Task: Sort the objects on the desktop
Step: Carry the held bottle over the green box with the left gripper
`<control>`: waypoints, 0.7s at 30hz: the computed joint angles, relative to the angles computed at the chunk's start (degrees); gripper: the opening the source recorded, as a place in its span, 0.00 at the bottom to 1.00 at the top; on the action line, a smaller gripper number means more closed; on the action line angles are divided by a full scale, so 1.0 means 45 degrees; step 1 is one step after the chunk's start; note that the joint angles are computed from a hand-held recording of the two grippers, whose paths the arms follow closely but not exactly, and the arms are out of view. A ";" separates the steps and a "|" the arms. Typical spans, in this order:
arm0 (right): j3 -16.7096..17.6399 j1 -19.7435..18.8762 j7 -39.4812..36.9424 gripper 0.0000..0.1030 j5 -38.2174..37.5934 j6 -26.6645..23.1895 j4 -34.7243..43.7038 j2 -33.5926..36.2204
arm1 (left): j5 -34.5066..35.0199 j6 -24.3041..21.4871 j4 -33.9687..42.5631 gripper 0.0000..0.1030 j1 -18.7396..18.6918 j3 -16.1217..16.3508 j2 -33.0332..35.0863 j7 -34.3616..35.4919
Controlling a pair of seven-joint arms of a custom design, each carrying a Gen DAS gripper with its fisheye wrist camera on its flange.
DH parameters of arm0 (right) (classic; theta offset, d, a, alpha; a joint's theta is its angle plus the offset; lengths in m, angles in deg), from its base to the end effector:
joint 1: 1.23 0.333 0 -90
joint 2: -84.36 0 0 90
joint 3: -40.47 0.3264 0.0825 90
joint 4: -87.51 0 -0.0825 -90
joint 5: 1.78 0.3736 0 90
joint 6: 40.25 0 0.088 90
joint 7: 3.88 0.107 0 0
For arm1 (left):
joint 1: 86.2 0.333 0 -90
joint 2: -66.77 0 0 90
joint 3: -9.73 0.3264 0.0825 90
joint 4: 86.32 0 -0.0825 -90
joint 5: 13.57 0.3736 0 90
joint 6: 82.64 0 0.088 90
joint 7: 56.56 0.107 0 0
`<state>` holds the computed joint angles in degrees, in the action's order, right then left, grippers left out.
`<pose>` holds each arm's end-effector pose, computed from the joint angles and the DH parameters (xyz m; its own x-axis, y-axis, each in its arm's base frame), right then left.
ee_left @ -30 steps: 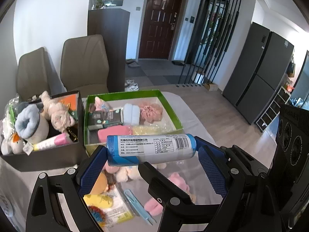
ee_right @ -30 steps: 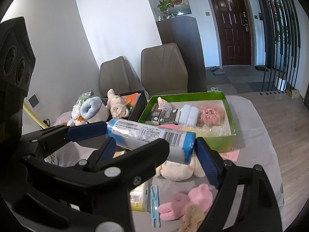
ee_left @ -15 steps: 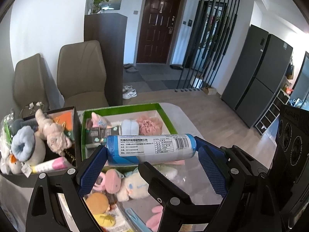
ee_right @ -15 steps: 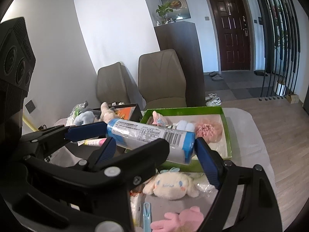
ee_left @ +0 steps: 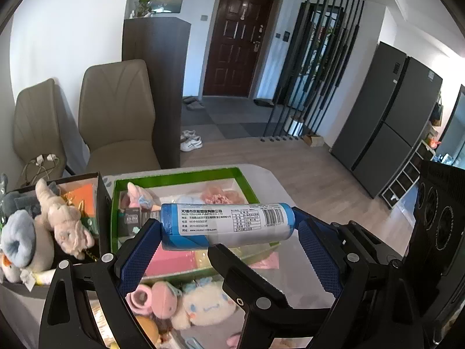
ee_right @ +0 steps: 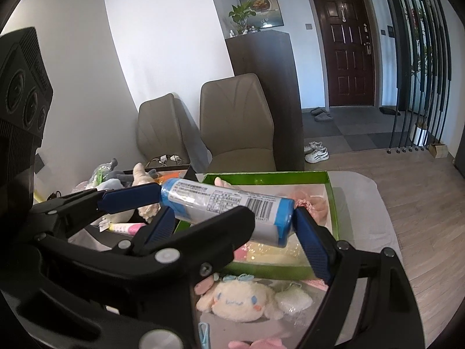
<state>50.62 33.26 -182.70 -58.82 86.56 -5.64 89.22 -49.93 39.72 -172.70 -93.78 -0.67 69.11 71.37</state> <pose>0.4653 0.4135 0.6447 -0.2555 -0.9374 -0.2367 -0.4680 0.3342 -0.8181 0.5632 -0.2067 0.7153 -0.7539 -0.6268 0.1968 -0.5443 0.4283 -0.7213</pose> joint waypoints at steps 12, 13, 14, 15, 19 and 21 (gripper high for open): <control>-0.0537 -0.0716 -0.2027 0.84 0.1069 0.0921 0.0650 0.0640 | 0.0421 -0.0319 0.2621 0.92 -0.0143 -0.0305 0.2278 -0.1000; -0.0598 -0.0787 -0.2162 0.85 0.1197 0.1076 0.0694 0.0730 | 0.0426 -0.0482 0.2940 0.92 -0.0124 -0.0336 0.2552 -0.1124; -0.0658 -0.0859 -0.2300 0.85 0.1328 0.1237 0.0705 0.0790 | 0.0452 -0.0639 0.3321 0.92 -0.0113 -0.0358 0.2899 -0.1331; -0.0704 -0.0913 -0.2428 0.85 0.1461 0.1363 0.0745 0.0885 | 0.0466 -0.0695 0.3508 0.92 -0.0092 -0.0390 0.3098 -0.1433; -0.0930 -0.1139 -0.2955 0.85 0.1945 0.1944 0.0998 0.1406 | 0.0846 -0.0682 0.4302 0.92 -0.0173 -0.0446 0.3994 -0.1997; -0.0993 -0.1315 -0.3598 0.85 0.2554 0.2177 0.1233 0.1729 | 0.0982 -0.0672 0.4709 0.92 -0.0206 -0.0484 0.4446 -0.2343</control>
